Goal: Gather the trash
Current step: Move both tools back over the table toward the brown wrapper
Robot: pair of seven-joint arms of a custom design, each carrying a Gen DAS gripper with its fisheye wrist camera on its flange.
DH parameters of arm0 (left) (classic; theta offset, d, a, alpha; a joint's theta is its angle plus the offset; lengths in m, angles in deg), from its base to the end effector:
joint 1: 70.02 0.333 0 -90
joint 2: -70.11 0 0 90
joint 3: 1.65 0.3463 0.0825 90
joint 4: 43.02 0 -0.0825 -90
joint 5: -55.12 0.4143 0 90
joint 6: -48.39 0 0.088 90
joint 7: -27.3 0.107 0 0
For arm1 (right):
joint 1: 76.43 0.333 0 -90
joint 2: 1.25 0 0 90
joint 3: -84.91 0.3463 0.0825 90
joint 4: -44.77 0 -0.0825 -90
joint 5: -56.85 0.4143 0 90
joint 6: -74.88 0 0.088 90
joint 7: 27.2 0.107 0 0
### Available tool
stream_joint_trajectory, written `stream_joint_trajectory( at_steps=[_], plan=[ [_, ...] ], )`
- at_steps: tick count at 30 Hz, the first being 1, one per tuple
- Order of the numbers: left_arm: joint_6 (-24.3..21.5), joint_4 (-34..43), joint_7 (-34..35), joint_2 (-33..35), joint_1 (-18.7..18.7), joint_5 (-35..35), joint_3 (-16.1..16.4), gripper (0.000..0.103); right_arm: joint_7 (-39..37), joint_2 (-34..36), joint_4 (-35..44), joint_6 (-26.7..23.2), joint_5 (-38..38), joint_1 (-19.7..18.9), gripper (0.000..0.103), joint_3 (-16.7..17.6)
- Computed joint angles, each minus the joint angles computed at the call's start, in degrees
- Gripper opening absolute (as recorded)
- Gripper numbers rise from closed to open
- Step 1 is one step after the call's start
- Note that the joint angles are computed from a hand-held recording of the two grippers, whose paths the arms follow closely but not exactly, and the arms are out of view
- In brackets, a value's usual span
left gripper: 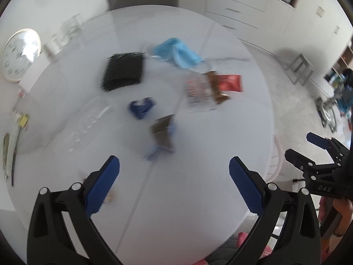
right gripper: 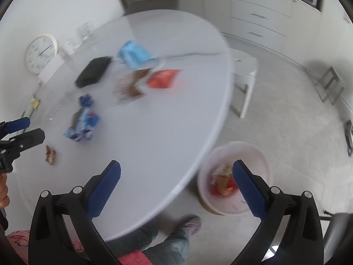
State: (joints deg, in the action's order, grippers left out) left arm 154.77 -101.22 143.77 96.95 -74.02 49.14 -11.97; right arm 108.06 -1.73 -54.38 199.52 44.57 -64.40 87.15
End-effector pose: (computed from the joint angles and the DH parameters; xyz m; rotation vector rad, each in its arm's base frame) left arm 0.7385 -0.1547 0.6601 -1.2695 2.6155 -0.5599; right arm 0.6103 0.1470 0.6423 -1.4381 2.3158 -0.4351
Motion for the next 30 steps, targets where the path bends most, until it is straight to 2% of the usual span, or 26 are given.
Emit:
stream_joint_trajectory(
  at_steps=[4,7,14,18,24,26,30],
  plan=[
    [-0.56,3.61,-0.15,3.12,2.21,0.91,1.57,0.095,-2.26,7.20,7.73,0.64,2.56,1.53,0.100,0.71],
    [-3.08,8.23,-0.51,6.72,4.13,1.26,2.26,0.095,-3.10,12.74,14.03,0.64,3.79,3.07,0.100,0.65],
    [-7.50,14.44,2.82,12.28,7.82,0.78,1.89,0.095,-1.56,24.39,28.36,-1.53,4.45,6.58,0.100,-0.97],
    [-11.50,20.01,4.44,16.43,8.77,0.24,1.48,0.095,0.79,30.13,36.04,-4.04,3.87,8.49,0.100,-2.25],
    [-17.32,28.64,6.01,22.67,8.15,0.89,1.24,0.095,3.32,34.34,41.81,-7.62,3.13,9.97,0.100,-3.64],
    [-17.54,28.17,6.46,22.79,8.13,0.78,0.97,0.095,4.07,35.25,43.03,-8.31,2.96,10.16,0.100,-3.92],
    [-15.14,23.08,6.48,20.68,8.07,0.83,1.19,0.095,6.16,36.84,44.81,-9.17,2.57,10.43,0.100,-4.44]
  ],
)
